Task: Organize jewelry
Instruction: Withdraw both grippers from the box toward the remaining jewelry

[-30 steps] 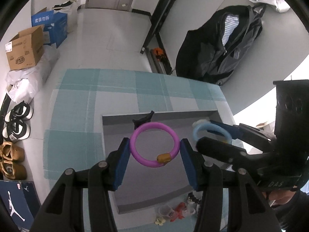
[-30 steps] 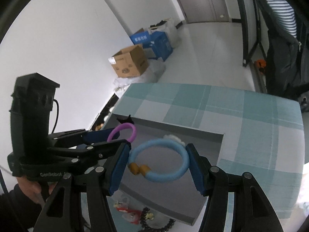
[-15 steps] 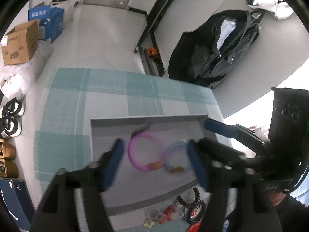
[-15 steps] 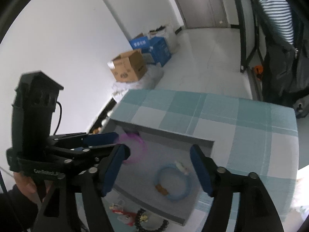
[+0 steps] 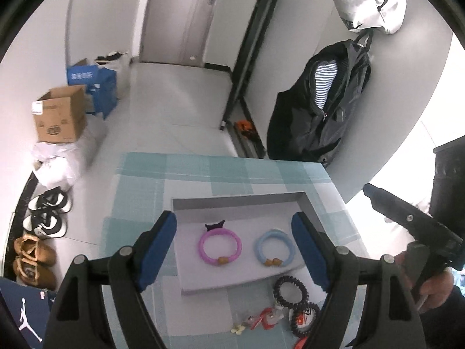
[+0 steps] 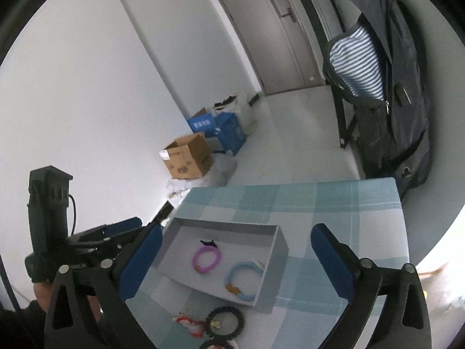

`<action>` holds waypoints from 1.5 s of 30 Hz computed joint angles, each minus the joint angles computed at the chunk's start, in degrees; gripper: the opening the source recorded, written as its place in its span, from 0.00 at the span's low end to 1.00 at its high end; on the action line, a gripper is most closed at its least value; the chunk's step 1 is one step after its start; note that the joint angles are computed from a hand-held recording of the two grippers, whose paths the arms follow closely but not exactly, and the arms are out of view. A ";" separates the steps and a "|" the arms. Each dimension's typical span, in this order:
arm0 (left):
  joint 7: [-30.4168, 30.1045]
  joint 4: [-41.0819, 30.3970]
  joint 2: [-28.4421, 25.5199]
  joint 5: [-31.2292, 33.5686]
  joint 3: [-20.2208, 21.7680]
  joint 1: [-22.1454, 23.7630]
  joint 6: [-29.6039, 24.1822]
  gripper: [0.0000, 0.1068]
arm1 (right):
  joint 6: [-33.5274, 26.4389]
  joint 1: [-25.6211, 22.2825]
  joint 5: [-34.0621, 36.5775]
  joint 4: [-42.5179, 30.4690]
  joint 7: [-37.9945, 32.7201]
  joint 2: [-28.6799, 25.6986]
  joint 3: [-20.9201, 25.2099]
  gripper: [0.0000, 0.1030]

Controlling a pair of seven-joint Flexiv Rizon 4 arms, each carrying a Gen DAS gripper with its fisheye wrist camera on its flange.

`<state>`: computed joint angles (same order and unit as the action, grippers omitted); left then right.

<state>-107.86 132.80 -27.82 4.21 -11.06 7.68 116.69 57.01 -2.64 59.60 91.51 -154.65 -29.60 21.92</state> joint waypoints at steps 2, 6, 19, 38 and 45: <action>0.04 0.94 0.43 -2.84 3.02 -3.78 0.96 0.73 | 1.04 -0.37 1.04 1.03 -2.07 0.80 0.49 1.00; 1.57 2.48 1.39 -8.37 7.89 -10.59 1.72 0.73 | 1.42 -0.83 2.33 2.97 -4.65 2.13 0.60 1.00; 4.40 6.36 2.28 -19.69 11.02 -20.79 2.08 0.79 | 4.01 1.00 5.18 10.89 -7.01 7.49 -2.37 1.00; 4.01 6.40 1.44 -15.35 7.24 -21.64 -6.51 0.79 | 11.50 2.90 -3.53 16.99 2.28 7.22 -4.25 1.00; 7.75 2.76 -0.39 -19.12 15.13 -32.76 -15.04 0.79 | 12.38 0.37 -6.44 17.60 3.77 6.31 -2.72 1.00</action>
<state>-100.11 135.56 -28.20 -14.91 4.08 -25.08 101.65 69.39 -2.27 53.16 109.10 -150.88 -23.29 19.20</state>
